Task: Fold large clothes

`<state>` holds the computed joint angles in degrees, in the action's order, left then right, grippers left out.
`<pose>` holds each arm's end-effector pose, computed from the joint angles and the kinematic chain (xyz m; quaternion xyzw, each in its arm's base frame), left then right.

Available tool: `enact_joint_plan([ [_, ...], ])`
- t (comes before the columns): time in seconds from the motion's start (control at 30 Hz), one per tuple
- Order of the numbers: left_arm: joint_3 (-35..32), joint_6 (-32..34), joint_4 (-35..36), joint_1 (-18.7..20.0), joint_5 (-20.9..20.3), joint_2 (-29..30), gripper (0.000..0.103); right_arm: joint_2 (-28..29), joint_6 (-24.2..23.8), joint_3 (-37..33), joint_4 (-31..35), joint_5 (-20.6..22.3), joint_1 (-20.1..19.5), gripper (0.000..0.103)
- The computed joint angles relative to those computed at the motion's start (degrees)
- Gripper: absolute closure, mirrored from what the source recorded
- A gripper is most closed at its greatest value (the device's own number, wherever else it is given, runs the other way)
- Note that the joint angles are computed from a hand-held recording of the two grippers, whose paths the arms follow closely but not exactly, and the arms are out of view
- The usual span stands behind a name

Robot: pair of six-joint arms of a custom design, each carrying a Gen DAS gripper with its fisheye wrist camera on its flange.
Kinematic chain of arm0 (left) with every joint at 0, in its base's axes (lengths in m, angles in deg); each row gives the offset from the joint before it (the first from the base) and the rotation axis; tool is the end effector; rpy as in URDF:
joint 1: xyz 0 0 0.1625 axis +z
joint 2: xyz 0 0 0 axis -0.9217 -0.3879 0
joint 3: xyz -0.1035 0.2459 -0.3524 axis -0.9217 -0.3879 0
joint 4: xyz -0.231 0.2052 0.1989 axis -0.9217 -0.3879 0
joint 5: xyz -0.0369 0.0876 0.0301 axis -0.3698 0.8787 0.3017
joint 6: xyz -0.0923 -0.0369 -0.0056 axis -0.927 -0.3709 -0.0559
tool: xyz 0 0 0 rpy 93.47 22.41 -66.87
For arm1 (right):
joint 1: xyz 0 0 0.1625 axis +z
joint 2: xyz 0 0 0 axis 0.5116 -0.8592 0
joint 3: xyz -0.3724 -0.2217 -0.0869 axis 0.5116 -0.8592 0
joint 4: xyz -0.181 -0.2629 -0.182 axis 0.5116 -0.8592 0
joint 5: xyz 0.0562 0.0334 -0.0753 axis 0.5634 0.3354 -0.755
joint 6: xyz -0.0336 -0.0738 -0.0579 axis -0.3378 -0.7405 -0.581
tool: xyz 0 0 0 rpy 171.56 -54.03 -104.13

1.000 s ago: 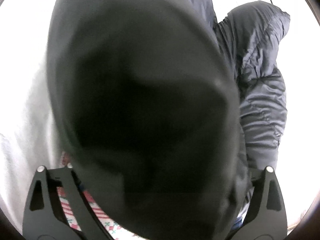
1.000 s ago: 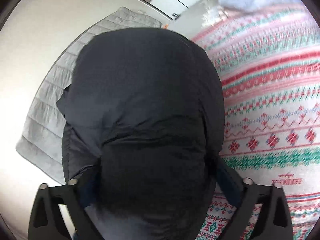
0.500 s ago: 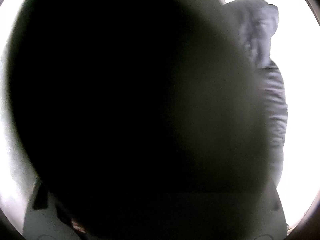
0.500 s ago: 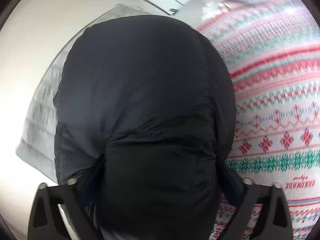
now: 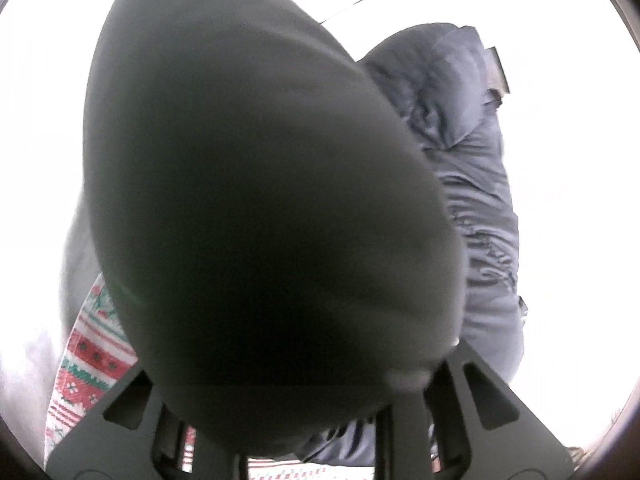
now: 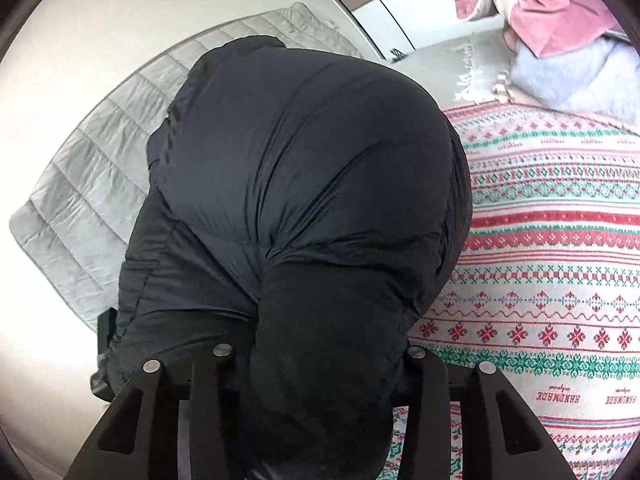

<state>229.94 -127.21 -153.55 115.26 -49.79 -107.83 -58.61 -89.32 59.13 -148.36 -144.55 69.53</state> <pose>-0.1233 -0.4263 0.2056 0.1322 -0.8631 0.4849 0.0495 0.2719 -0.6746 0.2371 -0.3278 0.9309 -0.1547 0.0452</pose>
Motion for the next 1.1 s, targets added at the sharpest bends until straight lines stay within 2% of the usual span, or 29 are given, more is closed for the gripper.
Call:
enact_joint_plan([
  [0.07, 1.2, 1.1, -3.6, -1.2, 0.0, 0.0, 0.082, -0.9, -1.5, 1.1, -0.6, 1.1, -0.9, 0.064],
  [0.27, 4.9, 3.9, -10.6, -3.6, 0.4, 0.2, 0.082, -2.9, -3.6, 3.2, -4.1, 1.2, 0.4, 0.066],
  [0.37, 7.1, 3.9, -13.8, -5.9, 2.6, 0.8, 0.083, -2.9, -4.6, 3.5, -5.8, 1.4, 0.9, 0.067],
  [0.4, 6.0, 5.0, -13.8, -5.5, 2.2, 0.7, 0.083, -2.8, -5.1, 3.5, -6.0, 1.6, 1.0, 0.067],
  [0.47, -0.4, 10.9, -9.7, 0.5, -1.9, -1.4, 0.083, -2.8, -6.3, 4.1, -7.6, 1.4, 1.7, 0.067],
  [0.5, -0.8, 12.4, -10.2, 1.2, -4.1, -1.3, 0.083, -2.7, -6.5, 4.1, -8.1, 1.5, 2.0, 0.068],
  [0.6, 0.3, 15.1, -11.5, -0.1, -2.9, -2.2, 0.083, -2.5, -6.9, 4.8, -10.8, 2.0, 3.1, 0.068],
  [0.73, 0.6, 21.9, -13.5, -2.0, 0.0, -5.7, 0.083, -0.4, -8.9, 4.6, -15.6, 2.8, 6.1, 0.069],
  [0.83, 0.6, 27.6, -14.4, -1.4, -0.8, -10.1, 0.083, 2.0, -9.3, 4.6, -21.6, 4.7, 8.4, 0.07],
  [1.0, -0.6, 38.7, -13.0, 3.0, -6.2, -17.0, 0.082, 8.2, -9.1, 3.1, -34.8, 6.5, 11.2, 0.07],
  [1.07, 0.0, 40.7, -12.2, 6.1, -8.3, -17.8, 0.082, 10.7, -8.9, 1.6, -35.9, 5.6, 11.2, 0.07],
  [1.1, 0.7, 39.3, -9.5, 9.1, -8.9, -18.5, 0.079, 12.0, -9.0, 0.1, -33.6, 3.4, 11.2, 0.07],
])
